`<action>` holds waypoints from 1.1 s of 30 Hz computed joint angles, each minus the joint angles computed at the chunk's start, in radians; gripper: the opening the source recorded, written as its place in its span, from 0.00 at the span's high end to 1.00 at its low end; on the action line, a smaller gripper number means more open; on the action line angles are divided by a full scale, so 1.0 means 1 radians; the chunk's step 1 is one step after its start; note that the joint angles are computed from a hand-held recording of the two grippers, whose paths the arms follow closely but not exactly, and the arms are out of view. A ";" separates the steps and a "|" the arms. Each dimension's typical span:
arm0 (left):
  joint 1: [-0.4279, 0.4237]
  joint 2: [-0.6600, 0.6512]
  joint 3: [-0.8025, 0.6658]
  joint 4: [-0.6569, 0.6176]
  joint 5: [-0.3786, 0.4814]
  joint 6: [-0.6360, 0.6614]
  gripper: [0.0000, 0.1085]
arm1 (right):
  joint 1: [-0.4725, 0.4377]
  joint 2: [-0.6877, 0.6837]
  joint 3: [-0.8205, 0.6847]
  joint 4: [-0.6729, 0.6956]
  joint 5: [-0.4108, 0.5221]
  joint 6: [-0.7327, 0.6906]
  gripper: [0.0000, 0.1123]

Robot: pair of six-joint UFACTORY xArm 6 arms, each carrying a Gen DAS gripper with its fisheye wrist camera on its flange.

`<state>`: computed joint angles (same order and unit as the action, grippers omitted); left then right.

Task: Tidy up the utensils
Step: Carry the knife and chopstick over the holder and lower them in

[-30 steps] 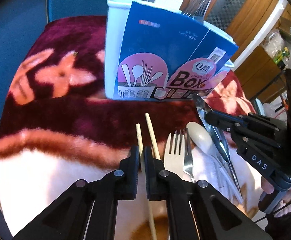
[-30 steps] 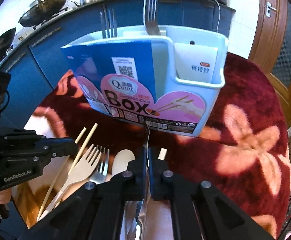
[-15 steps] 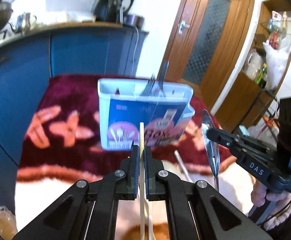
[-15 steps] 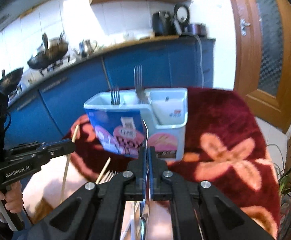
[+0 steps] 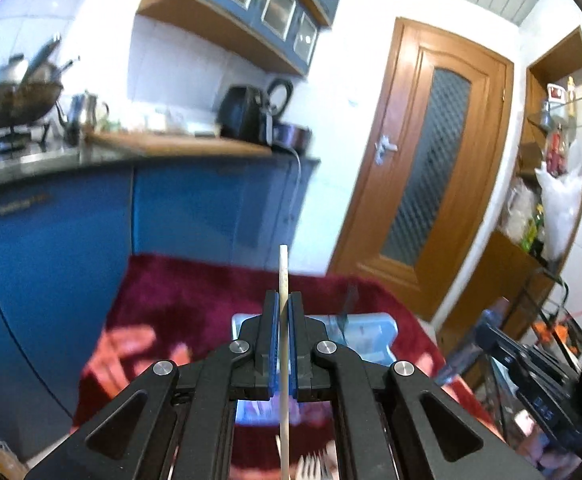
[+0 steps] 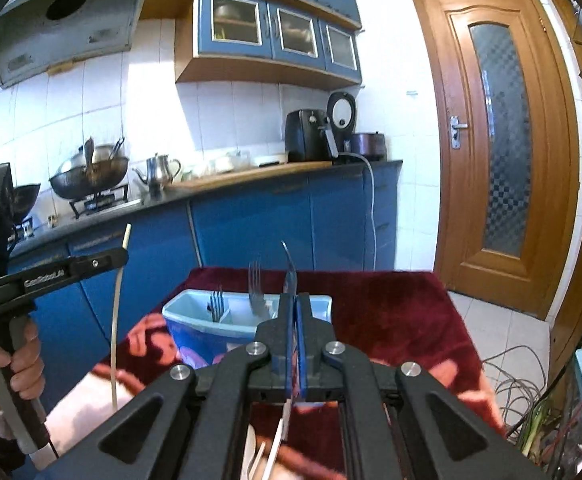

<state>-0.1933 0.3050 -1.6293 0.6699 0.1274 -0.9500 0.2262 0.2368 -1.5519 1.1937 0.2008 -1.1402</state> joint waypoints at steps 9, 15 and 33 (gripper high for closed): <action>0.020 0.164 -0.312 0.211 0.049 -0.214 0.96 | -0.003 0.045 -0.127 -0.013 -0.022 0.015 0.97; 0.011 0.305 -0.542 0.368 0.150 -0.361 0.96 | -0.003 0.094 -0.203 -0.078 -0.030 0.080 0.97; 0.029 0.397 -0.524 0.613 0.161 -0.619 0.96 | -0.021 0.287 -0.387 -0.379 0.039 0.380 0.97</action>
